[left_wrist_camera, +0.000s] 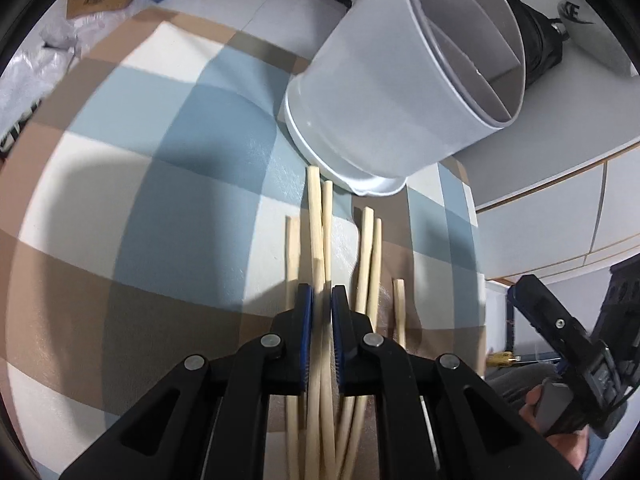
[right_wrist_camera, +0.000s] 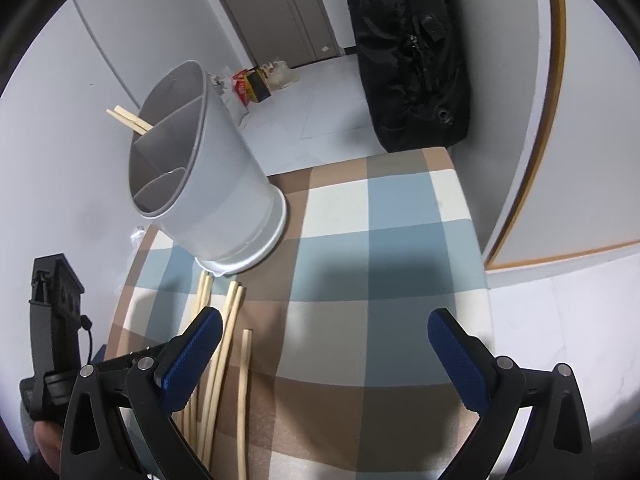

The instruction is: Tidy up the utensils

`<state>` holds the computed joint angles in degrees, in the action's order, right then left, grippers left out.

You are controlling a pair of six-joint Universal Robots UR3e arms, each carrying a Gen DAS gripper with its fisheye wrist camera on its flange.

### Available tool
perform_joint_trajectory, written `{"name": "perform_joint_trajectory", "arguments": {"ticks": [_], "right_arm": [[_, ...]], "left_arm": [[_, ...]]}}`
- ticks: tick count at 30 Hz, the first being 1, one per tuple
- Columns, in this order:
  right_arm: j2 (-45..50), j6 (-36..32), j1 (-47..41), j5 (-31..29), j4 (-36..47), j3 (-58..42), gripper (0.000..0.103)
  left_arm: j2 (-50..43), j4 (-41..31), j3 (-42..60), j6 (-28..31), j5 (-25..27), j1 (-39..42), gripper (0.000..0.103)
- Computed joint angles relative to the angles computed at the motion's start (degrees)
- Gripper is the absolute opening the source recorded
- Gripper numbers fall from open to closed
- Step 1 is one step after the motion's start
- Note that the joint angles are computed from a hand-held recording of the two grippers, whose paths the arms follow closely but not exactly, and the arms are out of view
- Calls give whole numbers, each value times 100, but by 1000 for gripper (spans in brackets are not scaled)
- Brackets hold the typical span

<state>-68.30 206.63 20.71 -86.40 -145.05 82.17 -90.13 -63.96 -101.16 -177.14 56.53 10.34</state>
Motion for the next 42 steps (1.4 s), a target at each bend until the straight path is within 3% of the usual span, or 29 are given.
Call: {"name": "perform_joint_trajectory", "arguments": {"ticks": [3,6,11,18,21,30,33,38,42], "right_arm": [[45,-113,-4,216,-105,-12,102],[145,-213,3,454,-144,-96,93],[452,-352,0,908,217,-427,66],[986,-812,314,800,785,-1182,61],[1323,-1050,527,492,1206,-1745,55],[1745,-1146,675,163,1596,-2398,10],[1717,-1031,598,217,1559,-2378,6],[1428,-838,507,172,1105,-1933,6],[1129,-676,347,296,691,-1453,6]], "left_arm": [[95,125,-67,17,-7,0,2],[177,93,-72,51,-73,77,1],[231,134,-78,98,86,48,0],[154,250,-80,45,357,-61,0],[243,97,-123,138,264,89,0],[365,-278,-59,371,517,270,2],[211,-269,75,291,704,174,8],[87,141,202,95,963,-108,36],[-83,114,359,12,1082,-316,36]]}}
